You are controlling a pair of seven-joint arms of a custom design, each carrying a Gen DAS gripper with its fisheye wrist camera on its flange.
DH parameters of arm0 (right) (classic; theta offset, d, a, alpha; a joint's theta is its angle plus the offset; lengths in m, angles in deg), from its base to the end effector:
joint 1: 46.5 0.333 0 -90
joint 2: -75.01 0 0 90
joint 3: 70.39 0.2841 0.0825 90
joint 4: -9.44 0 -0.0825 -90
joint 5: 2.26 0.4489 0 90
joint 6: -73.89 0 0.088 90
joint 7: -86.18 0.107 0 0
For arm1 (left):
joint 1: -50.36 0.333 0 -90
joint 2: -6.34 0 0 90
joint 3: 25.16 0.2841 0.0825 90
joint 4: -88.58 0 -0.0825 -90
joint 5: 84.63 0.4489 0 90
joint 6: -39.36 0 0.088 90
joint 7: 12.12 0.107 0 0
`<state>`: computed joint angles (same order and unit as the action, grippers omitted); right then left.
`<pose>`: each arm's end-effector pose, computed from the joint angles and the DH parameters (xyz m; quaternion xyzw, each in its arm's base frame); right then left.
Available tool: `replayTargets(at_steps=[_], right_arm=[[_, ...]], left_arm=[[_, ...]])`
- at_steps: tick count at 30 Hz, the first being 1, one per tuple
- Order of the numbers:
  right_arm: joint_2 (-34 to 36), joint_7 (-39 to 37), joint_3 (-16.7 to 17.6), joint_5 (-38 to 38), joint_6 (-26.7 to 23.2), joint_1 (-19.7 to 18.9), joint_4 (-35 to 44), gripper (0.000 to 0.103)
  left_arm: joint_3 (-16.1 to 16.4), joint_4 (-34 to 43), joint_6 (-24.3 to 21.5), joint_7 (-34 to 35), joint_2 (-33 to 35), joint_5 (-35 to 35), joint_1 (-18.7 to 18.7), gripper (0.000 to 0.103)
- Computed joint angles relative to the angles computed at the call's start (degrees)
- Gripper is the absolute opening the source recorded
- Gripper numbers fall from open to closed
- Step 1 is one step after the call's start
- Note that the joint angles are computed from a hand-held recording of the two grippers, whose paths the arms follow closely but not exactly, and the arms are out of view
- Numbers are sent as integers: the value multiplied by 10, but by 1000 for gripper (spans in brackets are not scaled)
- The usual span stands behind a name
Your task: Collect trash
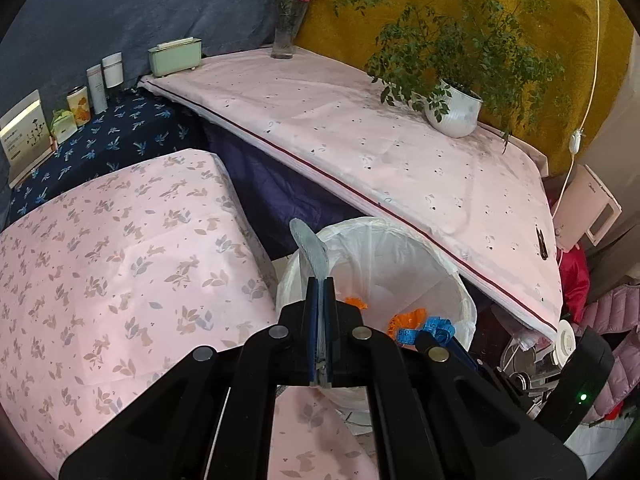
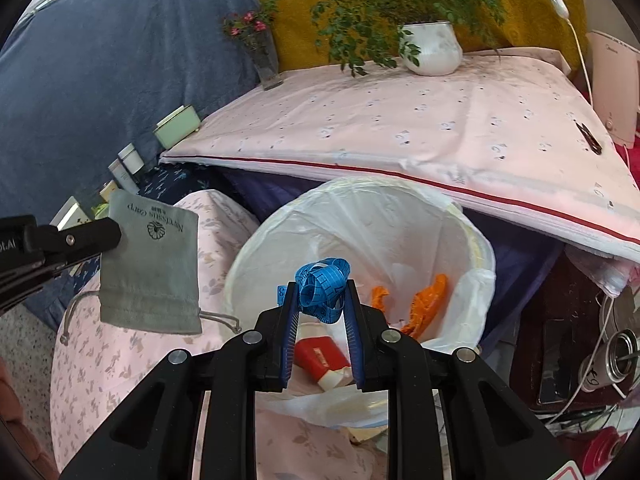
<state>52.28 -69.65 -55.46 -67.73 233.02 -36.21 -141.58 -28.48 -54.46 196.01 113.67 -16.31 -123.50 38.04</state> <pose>0.4255 0.2350 0.3366 -0.4477 0.7957 -0.2458 0.3257 0.5127 -0.1183 0.4297 -0.5308 0.7658 -0.3416 0.1230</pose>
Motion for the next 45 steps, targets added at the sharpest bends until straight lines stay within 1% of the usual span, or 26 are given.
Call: replayTargets(at_steps=[6, 10, 11, 12, 13, 14, 15, 17, 22, 31, 34, 35, 37, 39, 40, 41, 43, 45], right_arm=[[-18, 1, -4, 8, 3, -8, -21, 21], [-23, -1, -2, 12, 7, -14, -28, 21], [-23, -2, -2, 14, 7, -15, -29, 21], [-21, -2, -1, 15, 8, -16, -28, 21], [-20, -3, -1, 16, 9, -17, -28, 21], [-17, -4, -1, 17, 10, -18, -27, 22], [-15, -5, -1, 18, 11, -19, -25, 22], [-9, -7, -1, 17, 14, -21, -20, 22], [6, -11, -2, 7, 18, -22, -5, 22], [38, -18, -10, -5, 15, -9, 25, 22], [47, -22, -14, -5, 12, -1, 34, 25], [50, -25, -15, -3, 9, 1, 37, 25], [54, -26, -18, -3, 6, 5, 40, 25], [59, -36, -23, 6, 6, 10, 44, 34], [60, -41, -23, 10, 2, 12, 45, 43], [60, -43, -23, 12, -4, 14, 46, 48], [61, -52, -23, 18, -11, 20, 48, 50], [62, -69, -25, 30, -17, 26, 50, 55]], left_arm=[[-11, 8, 8, -1, 15, 1, -10, 3], [-12, 16, 1, -1, 29, 0, -13, 4], [-13, 18, -2, -3, 32, 2, -12, 8], [-15, 22, -8, -6, 36, 5, -10, 19], [-16, 22, -9, -7, 39, 7, -9, 26], [-19, 18, -1, -8, 38, 9, -7, 39], [-21, 15, 8, -9, 38, 10, -7, 45], [-23, 12, 17, -12, 39, 16, -6, 47], [-24, 13, 17, -33, 48, 35, 5, 47], [-19, 9, 22, -50, 54, 55, 21, 49], [-17, 8, 24, -52, 56, 57, 24, 49], [-17, 7, 25, -53, 56, 58, 26, 50], [-17, 5, 29, -57, 57, 60, 28, 54], [-17, 1, 36, -61, 56, 63, 31, 57], [-17, 1, 37, -64, 57, 66, 33, 57], [-18, 0, 38, -68, 57, 69, 35, 59], [-17, -3, 43, -73, 57, 73, 38, 61], [-18, -8, 49, -80, 55, 80, 41, 63]])
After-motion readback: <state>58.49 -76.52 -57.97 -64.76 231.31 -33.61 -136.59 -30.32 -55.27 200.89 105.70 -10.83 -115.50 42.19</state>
